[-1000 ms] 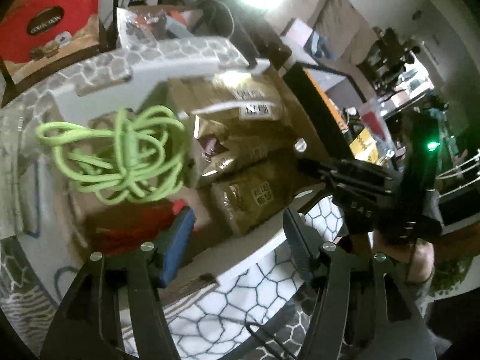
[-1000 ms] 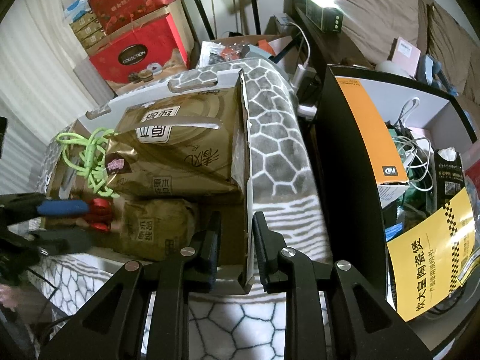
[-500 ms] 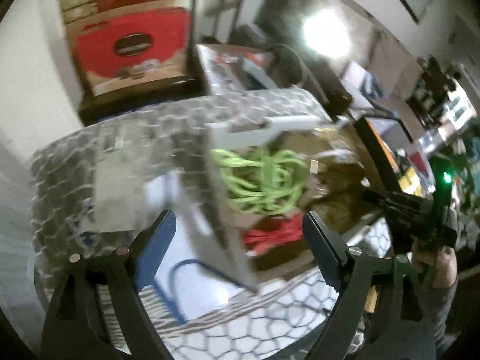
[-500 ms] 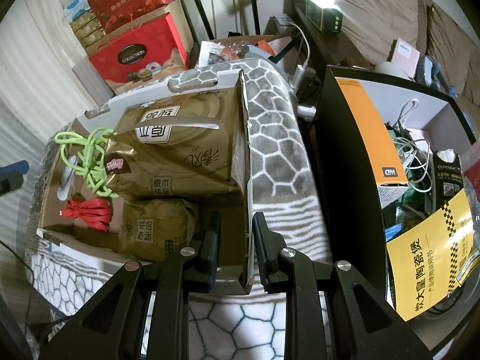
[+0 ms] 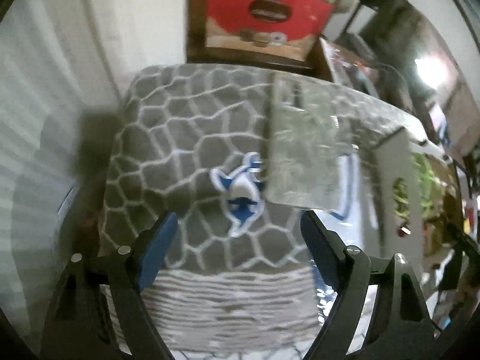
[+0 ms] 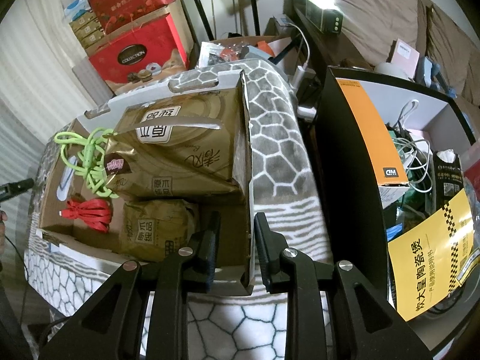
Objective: Organize objects
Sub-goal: 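Close the left tool on the blue-white fish sticker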
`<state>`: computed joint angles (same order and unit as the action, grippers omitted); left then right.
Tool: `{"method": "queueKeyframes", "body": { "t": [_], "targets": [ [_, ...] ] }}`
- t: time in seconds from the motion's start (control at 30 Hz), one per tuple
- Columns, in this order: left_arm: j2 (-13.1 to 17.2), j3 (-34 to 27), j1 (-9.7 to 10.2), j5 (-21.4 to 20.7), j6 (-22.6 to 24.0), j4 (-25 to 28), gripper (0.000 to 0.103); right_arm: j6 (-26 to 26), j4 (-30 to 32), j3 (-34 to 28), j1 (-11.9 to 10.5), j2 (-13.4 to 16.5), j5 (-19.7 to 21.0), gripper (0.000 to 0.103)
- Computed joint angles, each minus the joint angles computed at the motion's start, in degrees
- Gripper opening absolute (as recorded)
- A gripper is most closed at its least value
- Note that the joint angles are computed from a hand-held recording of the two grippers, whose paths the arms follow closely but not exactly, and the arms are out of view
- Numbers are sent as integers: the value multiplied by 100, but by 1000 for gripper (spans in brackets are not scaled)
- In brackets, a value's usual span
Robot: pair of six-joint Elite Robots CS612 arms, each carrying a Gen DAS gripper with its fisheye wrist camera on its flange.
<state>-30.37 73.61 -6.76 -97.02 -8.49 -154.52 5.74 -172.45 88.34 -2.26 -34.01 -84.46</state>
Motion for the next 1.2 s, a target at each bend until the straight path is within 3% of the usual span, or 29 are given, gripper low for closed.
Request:
{"method": "queueKeyframes", "body": {
  "t": [0.23,0.57,0.67,0.73,0.83,0.97,1.03,1.2],
  "targets": [
    [100,1,31,-78,314,-264,82,22,-8,-3,2,10,14,24],
    [151,91,-242,743,967,-340,80,1,-4,2,-2,7,8,24],
    [149,115,-213,525,992,-419,65,8,-4,1,0,8,2,24],
    [135,140,-213,471,1106,-460,45,6,-5,2,0,7,0,24],
    [117,142,-204,370,1226,-430,25,6,-8,3,0,8,0,24],
    [122,130,-142,138,1219,-433,24,5,-4,2,0,7,0,24],
    [92,175,-110,126,1148,-475,10,-2,-4,2,0,8,0,24],
    [47,253,-62,12,1137,-589,8,9,-2,1,1,7,-1,24]
  ]
}}
